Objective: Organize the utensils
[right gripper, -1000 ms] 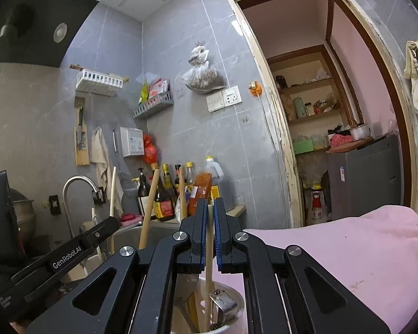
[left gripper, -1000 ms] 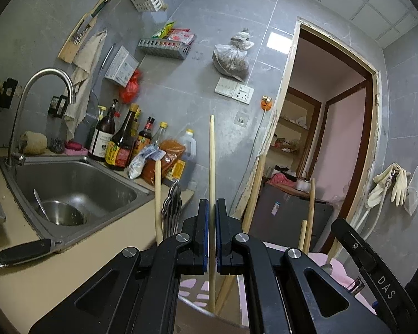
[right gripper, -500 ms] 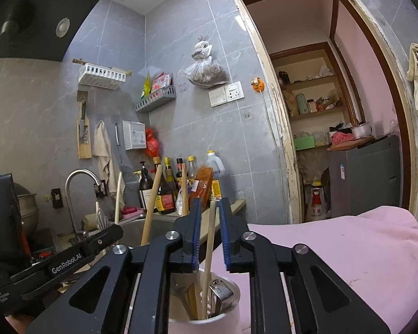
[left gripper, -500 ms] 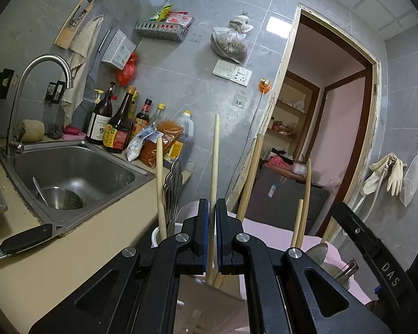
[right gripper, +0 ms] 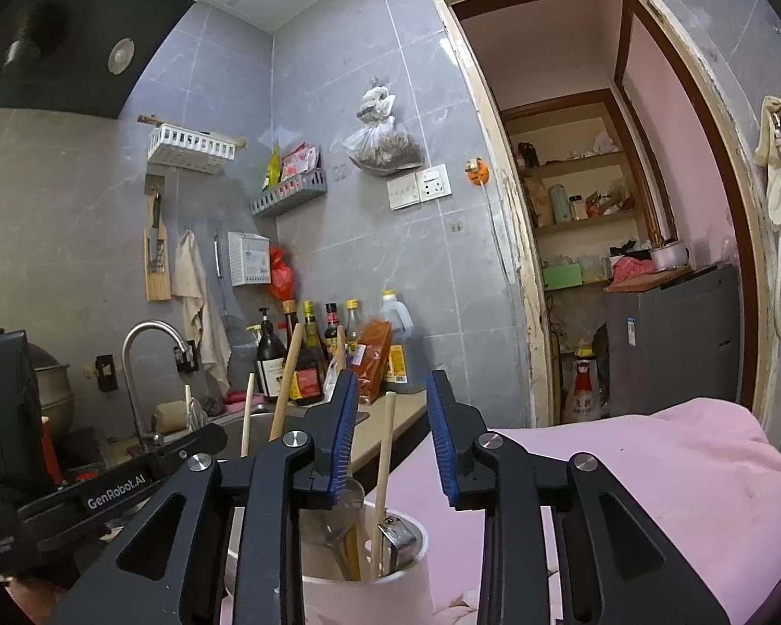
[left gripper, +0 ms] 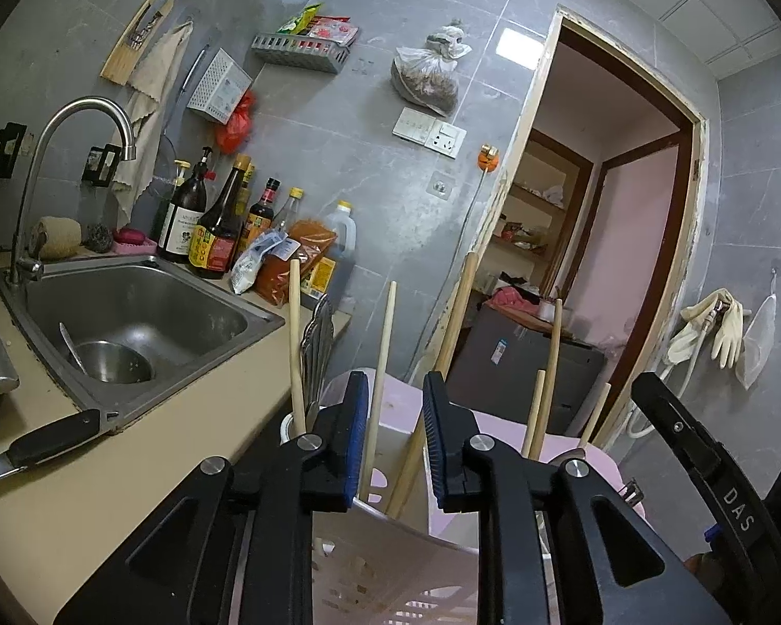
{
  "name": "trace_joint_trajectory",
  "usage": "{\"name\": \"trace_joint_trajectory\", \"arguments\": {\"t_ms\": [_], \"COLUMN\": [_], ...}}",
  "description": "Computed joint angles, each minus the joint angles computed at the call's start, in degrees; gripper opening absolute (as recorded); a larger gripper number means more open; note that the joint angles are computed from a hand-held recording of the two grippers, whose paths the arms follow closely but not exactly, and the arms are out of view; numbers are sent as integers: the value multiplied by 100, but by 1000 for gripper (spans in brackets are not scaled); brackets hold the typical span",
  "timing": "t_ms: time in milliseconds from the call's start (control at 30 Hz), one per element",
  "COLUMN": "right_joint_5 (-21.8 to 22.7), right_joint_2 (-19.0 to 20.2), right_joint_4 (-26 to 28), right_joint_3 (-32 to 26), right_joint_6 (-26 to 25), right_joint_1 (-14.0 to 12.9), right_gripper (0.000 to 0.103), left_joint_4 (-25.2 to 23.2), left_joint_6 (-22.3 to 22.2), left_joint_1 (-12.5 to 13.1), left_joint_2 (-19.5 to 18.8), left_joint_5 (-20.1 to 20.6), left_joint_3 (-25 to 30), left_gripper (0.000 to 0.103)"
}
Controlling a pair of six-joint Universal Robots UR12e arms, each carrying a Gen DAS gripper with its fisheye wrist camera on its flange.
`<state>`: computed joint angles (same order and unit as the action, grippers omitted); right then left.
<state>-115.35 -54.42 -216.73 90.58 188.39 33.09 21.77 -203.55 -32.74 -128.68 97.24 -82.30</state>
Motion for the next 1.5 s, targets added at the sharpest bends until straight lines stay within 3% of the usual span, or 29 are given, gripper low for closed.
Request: {"name": "trace_joint_trajectory", "arguments": {"t_ms": [433,600,733,1133,1267,1500], "right_joint_5": [-343,-563,-740,-1352,-1520,-1884], "right_joint_2": [-368,-553,-741,-1286,-1392,-1472], "right_joint_4": [34,106,260,905,1025,1161], "right_joint_3": [453,698,933,1598,1768,1959], "right_joint_6": [-118,-80,94,517,739,867], "right_joint_1": [62,108,146,347,421,604], "right_gripper": [49,53,65,87,101,103], "left_joint_4": [-379,-428,-512,-627,-691,-556], "left_joint_6": [353,543,650,881,1039,1142], "left_joint_1": [-105,-190,-257,-419,-488,-597], "left_joint_2": [250,334,441,730,788,829], "left_joint_5": [2,-11,-43,-174,-141,32], "left_joint_3": [-189,-298,-413,-825,-948,-1162], "left_gripper": [35,46,54,97,97,97]}}
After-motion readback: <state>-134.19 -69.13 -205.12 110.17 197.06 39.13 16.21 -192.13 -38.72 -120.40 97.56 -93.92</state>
